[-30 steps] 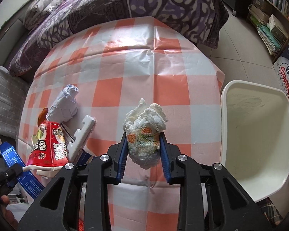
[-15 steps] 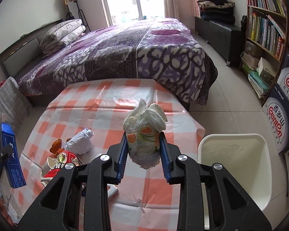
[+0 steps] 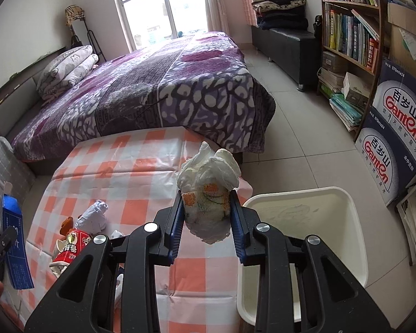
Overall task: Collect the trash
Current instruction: 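Lift the blue box with the left gripper while the right drops the tissue ball into the white bin, then carry the blue box to the white bin and open the left gripper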
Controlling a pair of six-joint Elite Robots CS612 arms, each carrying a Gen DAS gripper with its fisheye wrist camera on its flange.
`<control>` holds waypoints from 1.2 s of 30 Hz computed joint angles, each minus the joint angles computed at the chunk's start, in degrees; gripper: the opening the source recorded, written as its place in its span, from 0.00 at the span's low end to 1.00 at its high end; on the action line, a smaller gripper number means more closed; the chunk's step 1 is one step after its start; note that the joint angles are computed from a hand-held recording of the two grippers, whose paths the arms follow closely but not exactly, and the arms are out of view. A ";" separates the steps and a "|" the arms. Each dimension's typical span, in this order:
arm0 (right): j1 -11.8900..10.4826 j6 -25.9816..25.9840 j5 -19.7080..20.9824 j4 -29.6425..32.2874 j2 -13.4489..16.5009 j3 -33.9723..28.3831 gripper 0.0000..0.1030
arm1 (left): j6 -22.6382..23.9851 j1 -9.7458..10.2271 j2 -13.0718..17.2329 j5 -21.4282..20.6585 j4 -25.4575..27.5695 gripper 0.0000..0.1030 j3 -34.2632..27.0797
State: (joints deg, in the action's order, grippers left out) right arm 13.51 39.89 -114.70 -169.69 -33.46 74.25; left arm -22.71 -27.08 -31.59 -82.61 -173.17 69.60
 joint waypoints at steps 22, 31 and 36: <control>-3.80 14.58 -1.93 -4.38 -7.39 13.27 0.68 | 5.36 -5.46 0.94 -10.66 6.42 0.56 -2.98; -4.56 17.79 -4.86 -6.50 -9.63 17.01 0.77 | 7.90 -7.80 2.31 -14.62 10.54 0.56 -5.85; -5.23 19.86 -5.39 -7.03 -10.73 18.99 0.80 | 8.97 -8.95 3.52 -17.31 13.25 0.56 -8.18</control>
